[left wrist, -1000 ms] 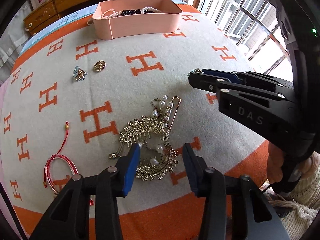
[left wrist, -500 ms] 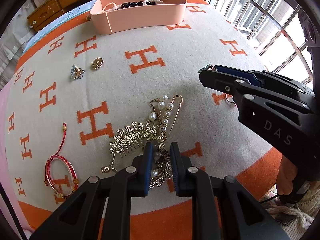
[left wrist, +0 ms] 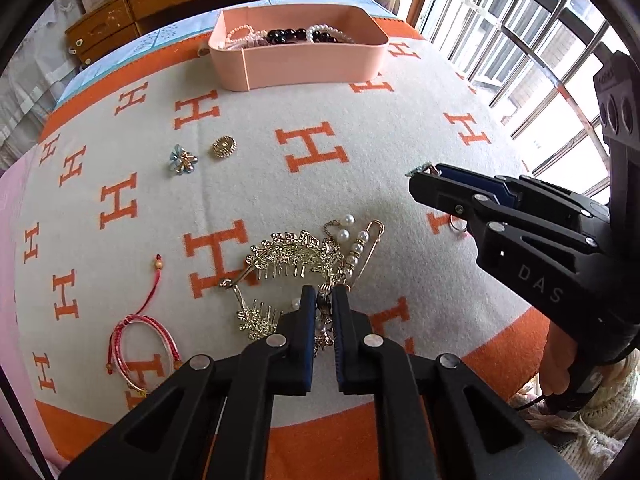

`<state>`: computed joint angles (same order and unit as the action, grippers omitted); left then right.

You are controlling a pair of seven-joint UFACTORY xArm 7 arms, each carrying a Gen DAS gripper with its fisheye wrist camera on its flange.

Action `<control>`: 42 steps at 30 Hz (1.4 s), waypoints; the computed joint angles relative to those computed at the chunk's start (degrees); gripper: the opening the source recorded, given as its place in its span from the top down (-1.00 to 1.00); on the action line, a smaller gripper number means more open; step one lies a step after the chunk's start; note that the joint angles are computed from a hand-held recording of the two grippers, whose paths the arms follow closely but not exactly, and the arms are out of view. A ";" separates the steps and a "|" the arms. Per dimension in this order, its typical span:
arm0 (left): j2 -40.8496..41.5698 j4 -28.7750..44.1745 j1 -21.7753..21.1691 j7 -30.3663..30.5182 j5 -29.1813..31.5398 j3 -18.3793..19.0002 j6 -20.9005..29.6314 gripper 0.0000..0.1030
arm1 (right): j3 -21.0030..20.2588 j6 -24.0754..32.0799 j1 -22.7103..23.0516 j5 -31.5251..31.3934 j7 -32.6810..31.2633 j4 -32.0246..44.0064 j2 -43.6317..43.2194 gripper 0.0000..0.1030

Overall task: Organize jewelry
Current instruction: 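Place the gold brooch into the tray with the left tool while the right tool drops the ring in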

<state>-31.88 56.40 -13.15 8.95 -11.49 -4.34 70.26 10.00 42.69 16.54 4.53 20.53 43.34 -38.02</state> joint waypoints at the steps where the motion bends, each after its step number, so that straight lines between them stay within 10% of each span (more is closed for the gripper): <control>1: -0.09 0.46 0.11 -0.01 0.01 0.19 0.01 0.89 | 0.09 -0.02 -0.06 -0.07 0.14 0.12 0.04 0.63; 15: 8.22 16.43 2.37 3.28 -0.28 2.17 -2.39 0.89 | -1.05 1.93 -2.78 -1.55 0.22 9.00 3.65 0.63; 29: 35.77 43.90 2.19 -2.11 3.11 -1.08 -9.28 0.89 | -4.21 0.39 -7.14 -1.29 1.85 29.14 24.22 0.63; 42: 46.04 45.47 0.66 -2.02 6.76 -1.77 -13.06 0.87 | -5.73 1.81 -7.58 3.88 -1.13 34.33 36.01 0.60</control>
